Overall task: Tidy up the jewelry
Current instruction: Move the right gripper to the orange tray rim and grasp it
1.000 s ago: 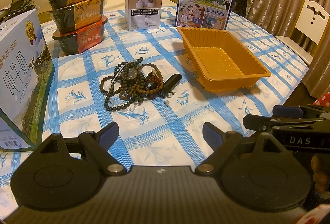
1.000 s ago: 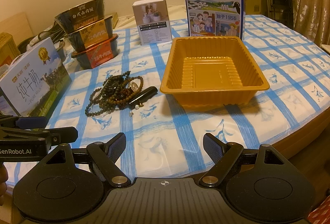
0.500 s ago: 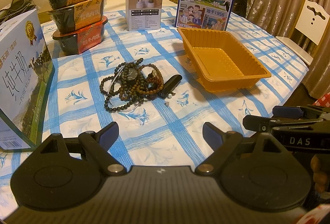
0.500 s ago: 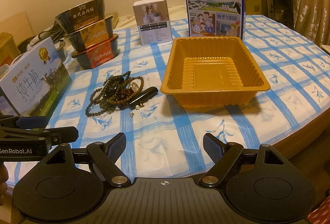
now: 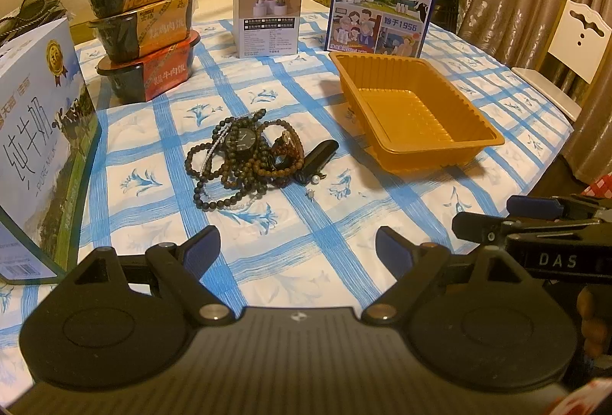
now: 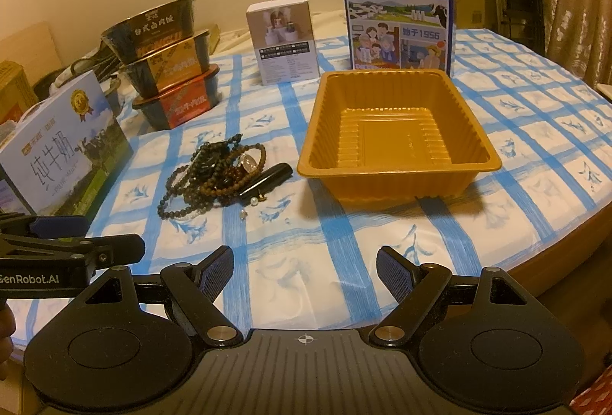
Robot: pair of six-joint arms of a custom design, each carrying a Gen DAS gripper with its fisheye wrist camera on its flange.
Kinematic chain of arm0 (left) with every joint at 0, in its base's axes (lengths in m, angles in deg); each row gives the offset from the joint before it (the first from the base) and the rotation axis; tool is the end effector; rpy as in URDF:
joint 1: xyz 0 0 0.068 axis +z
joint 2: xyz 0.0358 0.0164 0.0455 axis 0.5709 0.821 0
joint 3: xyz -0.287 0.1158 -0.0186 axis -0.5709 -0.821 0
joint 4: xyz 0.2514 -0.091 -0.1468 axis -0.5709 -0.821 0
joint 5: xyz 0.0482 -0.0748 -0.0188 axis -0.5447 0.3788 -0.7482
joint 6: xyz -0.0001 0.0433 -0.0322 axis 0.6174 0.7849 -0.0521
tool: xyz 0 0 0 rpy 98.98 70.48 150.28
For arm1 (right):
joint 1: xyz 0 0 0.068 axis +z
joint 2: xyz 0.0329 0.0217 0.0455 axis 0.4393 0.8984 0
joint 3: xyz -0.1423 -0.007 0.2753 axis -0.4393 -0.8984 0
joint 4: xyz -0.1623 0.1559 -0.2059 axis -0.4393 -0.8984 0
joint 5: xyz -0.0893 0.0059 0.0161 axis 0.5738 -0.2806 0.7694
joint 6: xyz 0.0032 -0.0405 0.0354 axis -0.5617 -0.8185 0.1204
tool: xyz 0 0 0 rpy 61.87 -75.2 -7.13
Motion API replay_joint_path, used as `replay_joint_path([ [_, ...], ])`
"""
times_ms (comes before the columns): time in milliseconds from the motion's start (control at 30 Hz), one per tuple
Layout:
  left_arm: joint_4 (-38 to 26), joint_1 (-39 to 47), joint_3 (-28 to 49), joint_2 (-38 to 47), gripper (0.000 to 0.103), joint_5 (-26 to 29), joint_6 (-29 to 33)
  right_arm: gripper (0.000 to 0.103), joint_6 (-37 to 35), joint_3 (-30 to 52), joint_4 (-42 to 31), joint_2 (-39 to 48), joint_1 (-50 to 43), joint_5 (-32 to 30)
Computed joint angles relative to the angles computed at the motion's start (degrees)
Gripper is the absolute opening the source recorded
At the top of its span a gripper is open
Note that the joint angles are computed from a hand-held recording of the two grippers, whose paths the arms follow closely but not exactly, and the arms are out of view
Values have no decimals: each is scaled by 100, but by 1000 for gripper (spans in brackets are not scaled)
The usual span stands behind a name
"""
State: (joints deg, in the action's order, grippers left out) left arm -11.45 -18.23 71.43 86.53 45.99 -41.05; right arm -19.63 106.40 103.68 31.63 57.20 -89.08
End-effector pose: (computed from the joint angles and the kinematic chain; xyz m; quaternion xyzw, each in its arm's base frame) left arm 0.1577 -0.1719 0.1103 -0.1459 0.9147 0.0234 0.3761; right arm 0.2387 0.1514 0.0806 -0.2290 0.8788 0.2072 0.3638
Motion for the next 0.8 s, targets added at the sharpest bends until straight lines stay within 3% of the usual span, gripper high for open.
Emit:
replay_joint_path([
  [367,390,347,-23,115,87,90,402,82,157,53,589,402,-390,-48],
  [800,1819,932,-274,820,87,358,1128,82,600,441,1618,1485,-1334,-263],
])
